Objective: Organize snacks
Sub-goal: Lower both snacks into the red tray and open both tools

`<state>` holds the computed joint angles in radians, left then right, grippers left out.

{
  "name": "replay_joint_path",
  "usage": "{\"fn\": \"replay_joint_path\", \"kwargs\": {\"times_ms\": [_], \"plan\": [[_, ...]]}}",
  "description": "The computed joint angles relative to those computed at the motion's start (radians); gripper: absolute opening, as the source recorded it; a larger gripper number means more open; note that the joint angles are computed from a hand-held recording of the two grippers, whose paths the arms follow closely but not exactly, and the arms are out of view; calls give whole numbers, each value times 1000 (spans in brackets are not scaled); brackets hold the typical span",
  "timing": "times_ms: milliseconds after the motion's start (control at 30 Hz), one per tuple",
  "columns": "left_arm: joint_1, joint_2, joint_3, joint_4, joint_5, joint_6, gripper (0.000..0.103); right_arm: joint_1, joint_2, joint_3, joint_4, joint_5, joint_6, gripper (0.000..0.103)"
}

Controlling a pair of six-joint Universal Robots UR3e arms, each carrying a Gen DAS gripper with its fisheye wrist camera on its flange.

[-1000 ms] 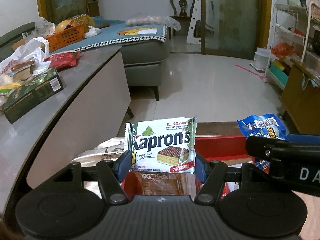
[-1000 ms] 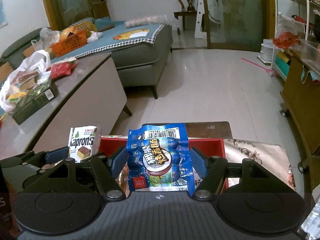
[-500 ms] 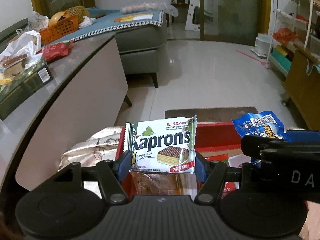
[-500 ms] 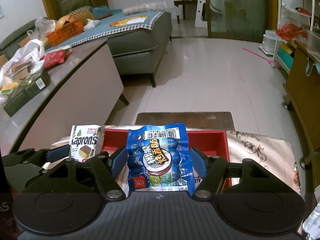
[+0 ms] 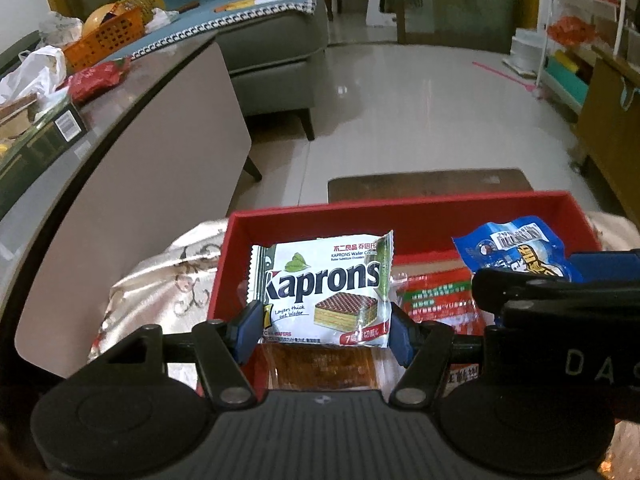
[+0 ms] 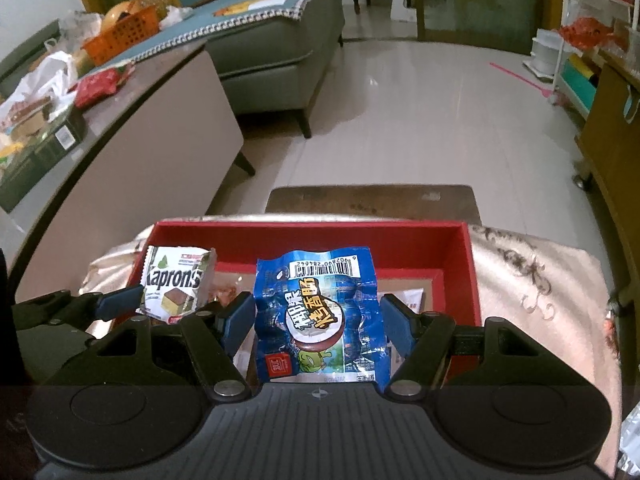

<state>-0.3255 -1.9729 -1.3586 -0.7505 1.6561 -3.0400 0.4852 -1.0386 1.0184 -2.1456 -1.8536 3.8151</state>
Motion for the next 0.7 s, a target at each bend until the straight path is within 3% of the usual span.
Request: {"fn": "replay_joint_path", "kwargs": {"times_ms": [700], "plan": [[-16, -41, 36, -32, 26, 23, 60, -29, 21, -3, 62, 38, 13, 75]]}}
